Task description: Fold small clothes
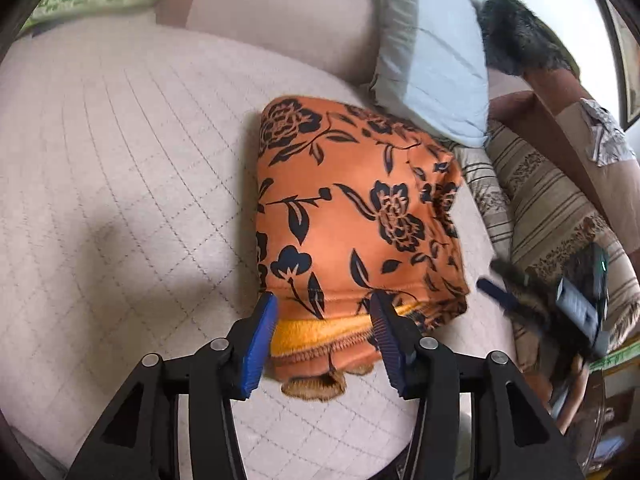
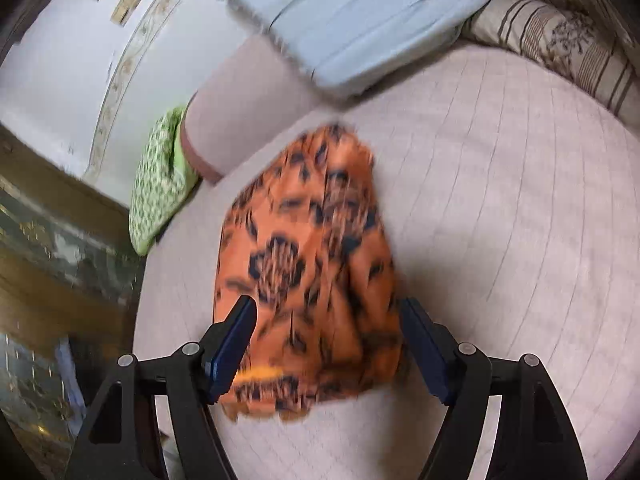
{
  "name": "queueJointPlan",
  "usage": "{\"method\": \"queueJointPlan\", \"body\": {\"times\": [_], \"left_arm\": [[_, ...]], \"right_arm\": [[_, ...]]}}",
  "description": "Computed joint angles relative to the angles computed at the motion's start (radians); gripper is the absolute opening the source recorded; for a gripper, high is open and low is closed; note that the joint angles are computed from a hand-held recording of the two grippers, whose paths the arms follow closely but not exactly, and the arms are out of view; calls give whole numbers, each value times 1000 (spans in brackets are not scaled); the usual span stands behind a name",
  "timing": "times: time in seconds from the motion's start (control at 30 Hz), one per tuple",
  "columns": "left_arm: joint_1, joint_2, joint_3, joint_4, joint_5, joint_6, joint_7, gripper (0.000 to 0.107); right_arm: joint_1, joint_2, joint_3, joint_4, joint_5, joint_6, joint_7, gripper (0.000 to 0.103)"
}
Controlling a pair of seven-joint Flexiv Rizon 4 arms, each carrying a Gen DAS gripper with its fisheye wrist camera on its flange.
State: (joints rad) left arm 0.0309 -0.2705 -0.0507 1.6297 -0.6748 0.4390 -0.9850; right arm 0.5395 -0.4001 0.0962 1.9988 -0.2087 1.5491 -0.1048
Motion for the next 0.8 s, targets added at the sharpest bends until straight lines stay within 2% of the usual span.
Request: {"method": "queueJointPlan", "body": {"times": [0.07,0.1,0.13,0.17,0.2,0.23,0.3,0.37,0.47,0.53,0.6,0.67,0.7,0.73,0.77,0.8], "left_arm": [[-11,-48,-11,-34,24,-8,-32,49],[-21,-89,-20,-62,42,4,-45,49],[-31,-106,-21,-74,69,9,-62,49],[-38,-124,-21,-88,96,5,-81,44],[-40,-134,-21,-95,111,-1,-100,30],[-40,-131,-17,-91,119,1,-123,11],[-24,-109,-27,-55,69,28,-98,11],[-21,-103,-27,-41,62,38,-95,11],[-34,-123,-21,-55,122,35,-104,12],[-40,-124,-20,-54,147,48,-98,14],[-29,-116,-26,-50,128,42,-85,17],[-14,-107,-29,-47,94,34,-70,31],[-10,-104,-30,-43,75,48,-62,36],[-6,-102,-30,-40,56,64,-57,48],[-3,-103,-31,-41,37,85,-58,56],[0,-106,-30,-44,28,92,-66,57]], "right_arm": [[-15,-16,30,-16,10,-11,-11,55],[-37,-36,71,-41,26,-33,-30,42],[-35,-46,79,-58,58,-69,-67,32],[-49,-54,96,-86,25,-169,-53,23],[-61,-59,116,-106,20,-235,-39,10],[-46,-57,104,-106,49,-235,-41,9],[-6,-24,56,-67,28,-195,16,8],[12,1,40,-57,0,-236,47,8],[-30,-48,105,-104,42,-309,-8,8],[-34,-71,109,-119,61,-298,-17,11],[-14,-49,81,-86,54,-236,16,20],[11,-17,46,-40,27,-175,51,37],[26,-2,23,-16,6,-136,69,56],[40,7,-2,6,-14,-93,87,74],[47,12,-20,19,-28,-55,98,79],[42,13,-26,19,-38,-45,95,83]]}}
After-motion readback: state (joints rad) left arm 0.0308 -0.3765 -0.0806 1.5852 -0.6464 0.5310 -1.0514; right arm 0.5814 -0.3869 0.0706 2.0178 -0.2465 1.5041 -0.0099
